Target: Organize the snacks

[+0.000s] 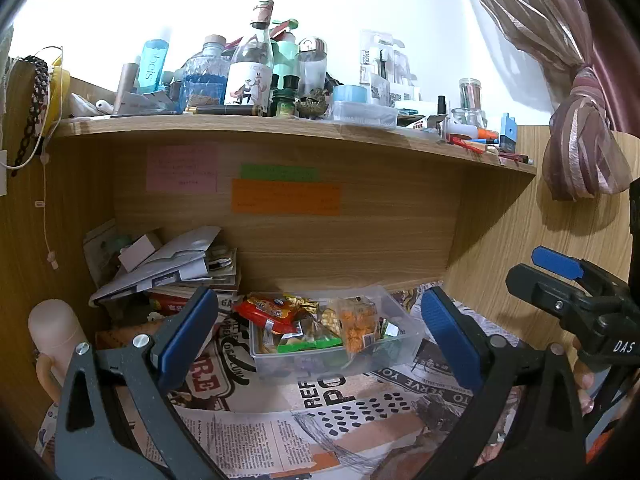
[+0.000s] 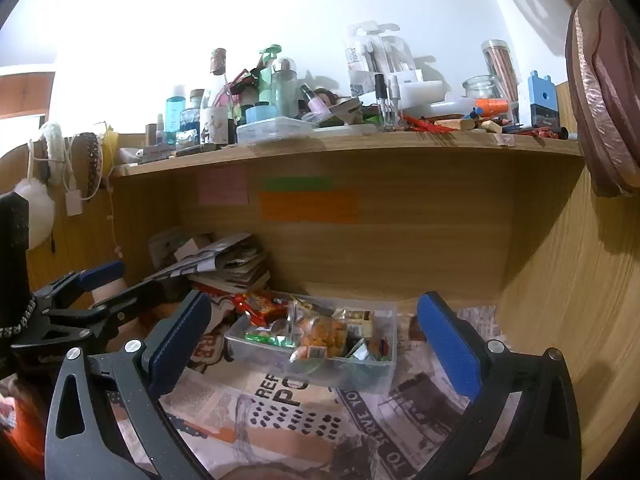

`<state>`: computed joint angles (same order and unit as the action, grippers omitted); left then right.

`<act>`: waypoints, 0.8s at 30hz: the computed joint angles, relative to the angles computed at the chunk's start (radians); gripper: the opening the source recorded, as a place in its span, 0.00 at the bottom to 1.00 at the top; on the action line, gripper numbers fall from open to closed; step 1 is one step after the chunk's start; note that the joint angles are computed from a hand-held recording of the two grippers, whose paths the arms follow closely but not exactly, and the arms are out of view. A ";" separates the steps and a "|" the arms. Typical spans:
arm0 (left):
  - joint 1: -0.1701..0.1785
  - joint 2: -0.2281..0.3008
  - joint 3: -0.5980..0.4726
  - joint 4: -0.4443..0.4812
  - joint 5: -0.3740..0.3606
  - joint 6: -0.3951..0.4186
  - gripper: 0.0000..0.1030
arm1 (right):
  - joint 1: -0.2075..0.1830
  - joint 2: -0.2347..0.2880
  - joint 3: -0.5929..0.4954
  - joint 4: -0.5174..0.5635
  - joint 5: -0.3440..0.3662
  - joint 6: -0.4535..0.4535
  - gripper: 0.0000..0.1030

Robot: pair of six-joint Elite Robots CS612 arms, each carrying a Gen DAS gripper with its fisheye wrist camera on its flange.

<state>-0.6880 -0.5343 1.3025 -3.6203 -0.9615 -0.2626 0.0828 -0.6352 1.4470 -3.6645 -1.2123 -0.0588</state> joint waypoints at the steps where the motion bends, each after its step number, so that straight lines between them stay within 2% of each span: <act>1: -0.002 0.001 -0.003 0.003 0.006 -0.003 1.00 | 0.001 0.000 0.000 0.000 -0.001 0.000 1.00; 24: 0.008 0.001 0.002 -0.020 -0.034 0.022 1.00 | 0.003 0.002 -0.005 0.005 -0.001 -0.001 1.00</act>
